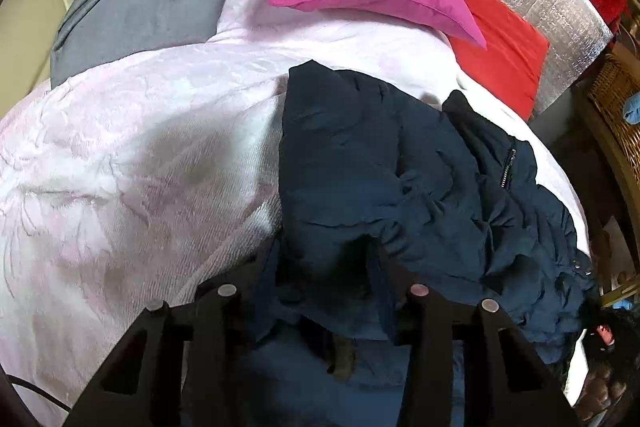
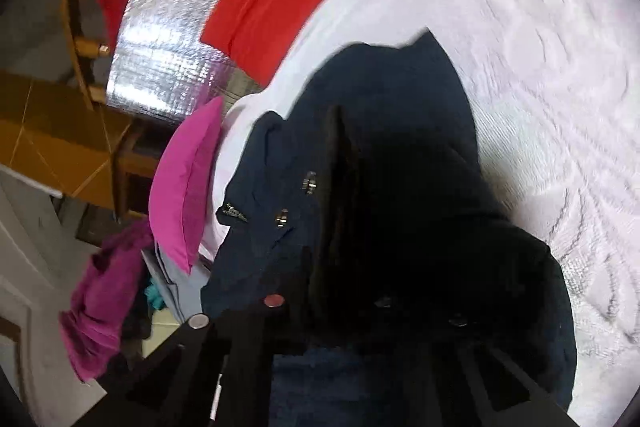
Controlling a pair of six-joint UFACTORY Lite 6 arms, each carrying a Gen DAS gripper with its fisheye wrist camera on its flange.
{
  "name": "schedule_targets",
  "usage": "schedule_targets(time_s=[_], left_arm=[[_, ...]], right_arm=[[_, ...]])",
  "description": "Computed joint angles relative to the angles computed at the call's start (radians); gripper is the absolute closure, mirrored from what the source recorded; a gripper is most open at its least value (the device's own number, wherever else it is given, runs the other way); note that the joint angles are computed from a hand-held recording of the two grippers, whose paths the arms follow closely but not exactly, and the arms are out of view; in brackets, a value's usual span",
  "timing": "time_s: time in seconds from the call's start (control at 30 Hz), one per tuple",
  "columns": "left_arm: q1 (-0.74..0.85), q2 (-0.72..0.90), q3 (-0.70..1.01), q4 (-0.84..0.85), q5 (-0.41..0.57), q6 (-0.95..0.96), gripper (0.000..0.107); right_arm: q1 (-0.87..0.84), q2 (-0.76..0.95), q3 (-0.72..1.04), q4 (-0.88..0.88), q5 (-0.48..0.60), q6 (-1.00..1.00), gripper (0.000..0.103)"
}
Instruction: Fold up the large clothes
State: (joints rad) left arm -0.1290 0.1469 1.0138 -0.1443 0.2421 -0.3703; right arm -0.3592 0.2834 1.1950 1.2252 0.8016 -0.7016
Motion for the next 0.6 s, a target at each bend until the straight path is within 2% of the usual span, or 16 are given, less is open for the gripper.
schedule_targets(time_s=[0.1, 0.2, 0.33, 0.47, 0.53, 0.6], left_arm=[[-0.001, -0.009, -0.001, 0.016, 0.023, -0.013, 0.062], [-0.028, -0.012, 0.003, 0.161, 0.049, -0.135, 0.060], [-0.063, -0.004, 0.014, 0.321, 0.080, -0.267, 0.060], [-0.072, -0.029, 0.011, 0.359, 0.108, -0.294, 0.060], [-0.072, -0.054, 0.005, 0.366, 0.120, -0.304, 0.060], [-0.075, -0.091, -0.011, 0.396, 0.116, -0.335, 0.060]], right_arm=[[-0.034, -0.137, -0.044, 0.013, 0.022, -0.043, 0.093], [-0.052, -0.184, -0.050, -0.082, 0.037, 0.011, 0.093], [-0.002, -0.072, -0.004, -0.309, -0.039, 0.173, 0.093], [-0.055, 0.002, 0.076, -0.326, 0.061, 0.223, 0.087], [-0.087, -0.027, 0.081, -0.328, 0.051, 0.217, 0.074], [-0.129, -0.092, 0.038, -0.293, -0.007, 0.195, 0.030]])
